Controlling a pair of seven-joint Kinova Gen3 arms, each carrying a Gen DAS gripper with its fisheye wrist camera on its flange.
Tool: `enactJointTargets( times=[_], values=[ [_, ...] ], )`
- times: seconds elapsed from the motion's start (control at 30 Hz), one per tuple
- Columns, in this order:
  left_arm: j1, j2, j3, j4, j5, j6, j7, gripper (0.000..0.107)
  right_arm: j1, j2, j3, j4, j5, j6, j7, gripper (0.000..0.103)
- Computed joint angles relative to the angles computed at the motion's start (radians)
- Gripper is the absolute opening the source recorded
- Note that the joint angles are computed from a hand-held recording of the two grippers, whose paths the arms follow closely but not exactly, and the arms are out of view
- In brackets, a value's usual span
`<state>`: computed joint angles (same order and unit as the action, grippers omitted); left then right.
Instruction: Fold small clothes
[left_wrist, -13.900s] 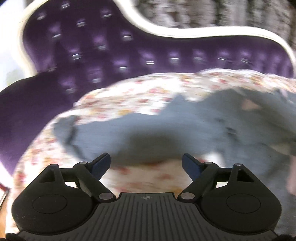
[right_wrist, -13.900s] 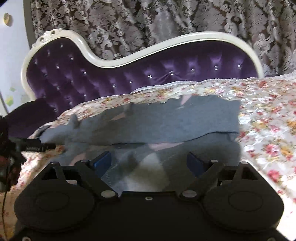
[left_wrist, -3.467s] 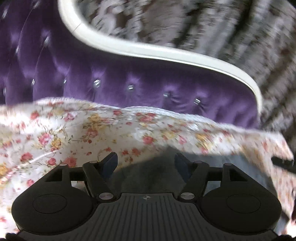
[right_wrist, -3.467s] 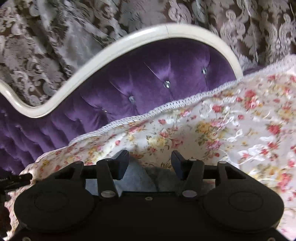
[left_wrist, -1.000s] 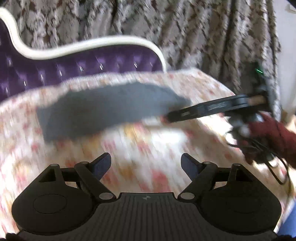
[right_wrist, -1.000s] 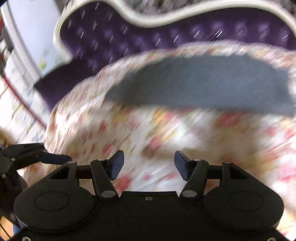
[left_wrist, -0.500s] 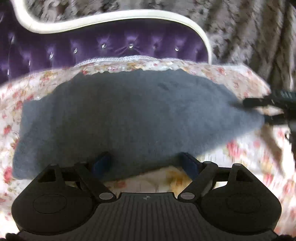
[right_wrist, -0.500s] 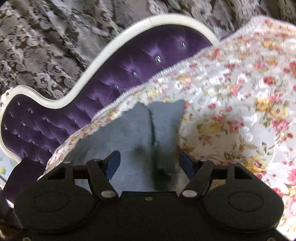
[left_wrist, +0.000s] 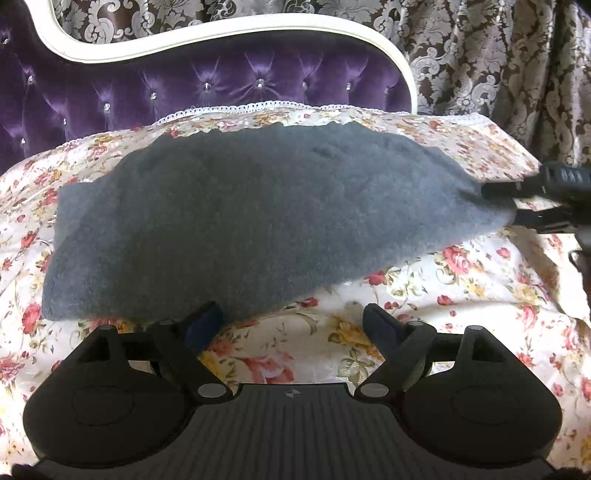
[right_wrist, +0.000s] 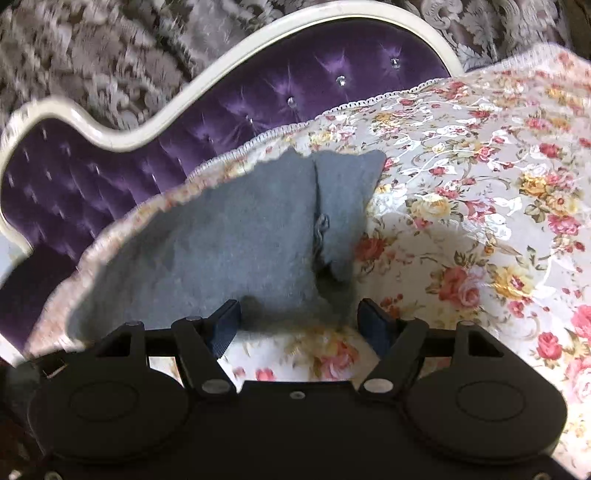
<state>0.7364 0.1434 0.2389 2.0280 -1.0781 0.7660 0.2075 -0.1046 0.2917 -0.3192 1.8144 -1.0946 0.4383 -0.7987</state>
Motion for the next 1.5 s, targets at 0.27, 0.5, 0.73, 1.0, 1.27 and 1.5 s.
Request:
enactJointTargets(
  times=[0.27,0.5,0.73,1.0,1.27,1.5],
  values=[
    [-0.007,-0.008,0.001,-0.001,0.015,-0.010,-0.021,0.084,0.217,0.225,-0.213,-0.111,-0.250,0.085,0.141,0.075],
    [-0.089,-0.082,0.003,-0.044,0.054,-0.064,-0.089,0.083,0.139,0.276,-0.163,-0.241,-0.081,0.143,-0.004,0.080],
    [-0.170,0.052,-0.073,-0.219,0.139,-0.071,-0.191,0.083,0.148,0.278,-0.169,-0.245,-0.070,0.183,0.036,0.096],
    [-0.033,0.211,-0.188,-0.290,0.076,0.035,-0.187,0.086,0.151,0.285,-0.173,-0.258,-0.062,0.206,0.031,0.098],
    [-0.140,0.086,-0.147,-0.185,0.099,-0.098,-0.155,0.085,0.054,0.226,-0.061,-0.249,0.041,0.159,-0.164,0.031],
    [-0.120,-0.134,-0.163,0.029,0.030,-0.046,0.055,0.085,-0.250,0.147,0.245,-0.376,0.309,0.228,-0.443,0.030]
  ],
)
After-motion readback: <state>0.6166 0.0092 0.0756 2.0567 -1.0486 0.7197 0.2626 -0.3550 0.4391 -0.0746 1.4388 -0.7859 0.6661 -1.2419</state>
